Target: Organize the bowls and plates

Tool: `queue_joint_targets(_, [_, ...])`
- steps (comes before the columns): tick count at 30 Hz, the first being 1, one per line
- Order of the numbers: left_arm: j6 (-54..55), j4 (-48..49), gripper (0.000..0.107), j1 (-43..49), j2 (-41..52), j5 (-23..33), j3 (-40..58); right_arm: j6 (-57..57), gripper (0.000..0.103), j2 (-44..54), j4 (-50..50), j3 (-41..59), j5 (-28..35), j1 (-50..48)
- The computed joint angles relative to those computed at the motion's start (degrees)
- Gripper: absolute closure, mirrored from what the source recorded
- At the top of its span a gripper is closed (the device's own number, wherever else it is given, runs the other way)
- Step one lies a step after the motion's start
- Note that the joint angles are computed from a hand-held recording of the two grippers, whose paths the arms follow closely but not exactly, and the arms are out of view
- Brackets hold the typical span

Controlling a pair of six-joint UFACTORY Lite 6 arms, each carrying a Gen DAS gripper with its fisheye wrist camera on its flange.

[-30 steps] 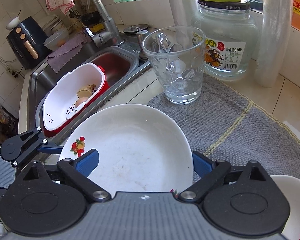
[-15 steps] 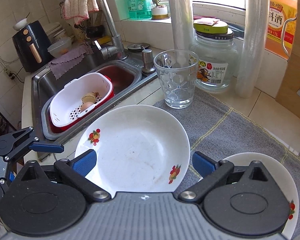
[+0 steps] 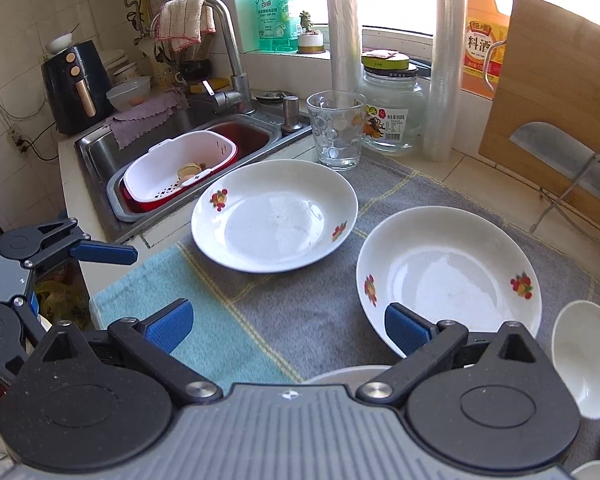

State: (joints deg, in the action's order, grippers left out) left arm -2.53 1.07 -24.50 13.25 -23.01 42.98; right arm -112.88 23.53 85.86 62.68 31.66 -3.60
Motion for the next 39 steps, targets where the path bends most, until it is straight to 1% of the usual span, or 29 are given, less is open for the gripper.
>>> queue_joint_targets(4, [6.7, -10.3, 0.005, -4.9, -1.4, 0.8, -1.3, -11.2, 0.0, -8.8, 6.8, -12.7, 1.1, -4.7])
queue_joint_targets(5, [8.0, -12.3, 0.005, -6.0, -1.5, 0.9, -1.5, -13.7, 0.0, -10.6, 8.1, -15.4, 1.5, -6.0])
queue_joint_targets(6, [7.4, -12.2, 0.005, -6.7, -1.3, 1.3, -1.2, -15.8, 0.0, -12.4, 9.1, -18.0, 2.1, -7.5])
queue_joint_targets(10, [7.7, -14.7, 0.005, -9.7, -0.3, 1.6, -0.4, -18.5, 0.0, -16.9, 7.7, -25.4, 5.2, -14.7])
queue_joint_targets(13, [6.7, -14.8, 0.005, -11.3, 1.8, 3.2, 2.1, -20.9, 0.0, -18.5, 6.8, -29.4, 6.2, -19.6])
queue_joint_targets(18, [11.3, -21.6, 0.005, -14.2, 3.2, 3.1, 4.6, -27.9, 0.0, -19.0, 6.0, -34.6, 8.3, -27.5])
queue_joint_targets(21, [15.4, -26.1, 0.005, -15.2, 3.8, 3.2, 6.2, -34.2, 0.0, -17.1, 9.3, -36.2, 7.8, -29.7])
queue_joint_targets(24, [21.4, -32.6, 0.005, -16.1, 4.5, 3.6, 8.0, -42.8, 0.0, -12.2, 16.0, -35.9, 7.2, -29.8])
queue_joint_targets(26, [26.0, -37.6, 0.005, -16.8, 4.5, 3.2, 8.6, -46.0, 0.0, -9.2, 18.4, -34.9, 7.5, -29.5])
queue_joint_targets(30, [35.5, -45.7, 0.005, -17.6, 5.4, 4.5, 11.2, -51.9, 0.0, -3.7, 24.4, -32.7, 8.2, -28.0])
queue_joint_targets(34, [42.6, -51.3, 0.005, -17.5, 7.5, 6.6, 14.8, -55.0, 0.0, -0.4, 27.2, -30.6, 9.3, -26.8])
queue_joint_targets(36, [45.6, -53.1, 0.005, -17.1, 9.4, 7.9, 17.3, -59.0, 0.0, 0.3, 30.3, -30.9, 9.9, -25.8])
queue_joint_targets(39, [49.0, -54.5, 0.005, -16.4, 12.8, 9.3, 21.3, -60.7, 0.0, 2.1, 29.5, -30.1, 12.1, -26.6])
